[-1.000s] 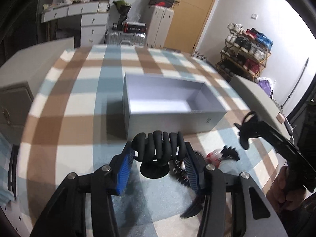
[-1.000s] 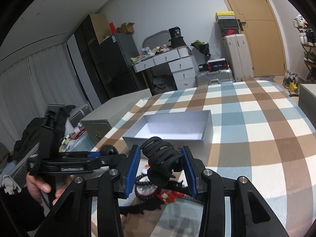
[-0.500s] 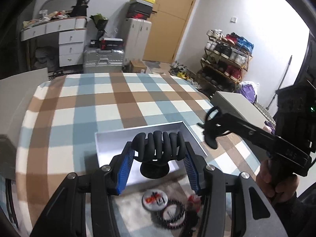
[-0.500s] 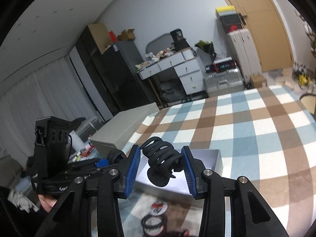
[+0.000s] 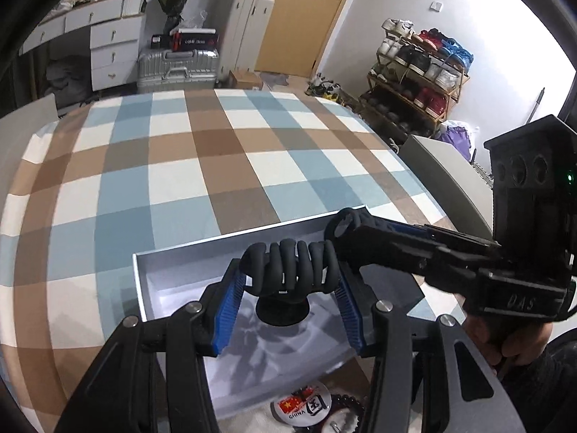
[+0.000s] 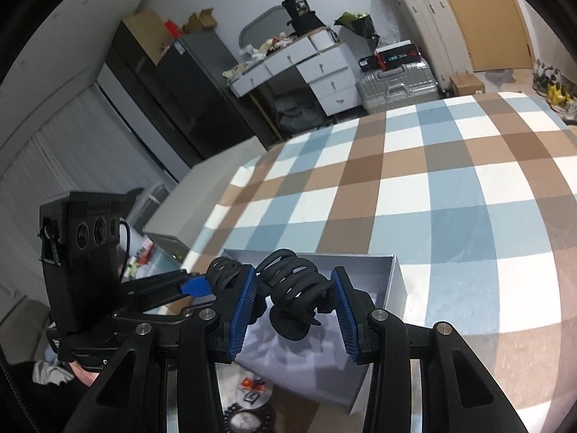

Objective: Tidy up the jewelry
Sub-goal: 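Carry the black hair ties with the right gripper into the box and release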

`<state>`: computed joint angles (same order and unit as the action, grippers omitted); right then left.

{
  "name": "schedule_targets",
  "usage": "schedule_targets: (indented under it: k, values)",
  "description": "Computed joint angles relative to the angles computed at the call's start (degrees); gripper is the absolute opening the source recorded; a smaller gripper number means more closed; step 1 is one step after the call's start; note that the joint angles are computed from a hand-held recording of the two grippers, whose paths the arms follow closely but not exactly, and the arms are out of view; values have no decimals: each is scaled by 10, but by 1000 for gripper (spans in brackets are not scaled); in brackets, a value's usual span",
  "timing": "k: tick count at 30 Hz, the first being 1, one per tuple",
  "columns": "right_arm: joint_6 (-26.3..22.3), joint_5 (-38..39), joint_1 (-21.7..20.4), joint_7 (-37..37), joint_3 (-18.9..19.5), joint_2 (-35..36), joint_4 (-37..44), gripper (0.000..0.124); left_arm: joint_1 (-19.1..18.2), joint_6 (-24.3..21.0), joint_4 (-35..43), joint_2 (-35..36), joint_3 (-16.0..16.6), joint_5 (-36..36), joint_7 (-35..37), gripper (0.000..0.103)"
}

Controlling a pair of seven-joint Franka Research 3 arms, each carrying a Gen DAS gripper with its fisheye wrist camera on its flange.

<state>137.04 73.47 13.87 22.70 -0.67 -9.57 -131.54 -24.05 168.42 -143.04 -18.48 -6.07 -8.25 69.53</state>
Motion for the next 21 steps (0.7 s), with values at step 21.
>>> schedule_targets:
  k: [21]
  values:
    - [25, 87, 0, -68, -10, -35, -31, 79, 72, -44, -5, -42, -67, 101, -103, 85]
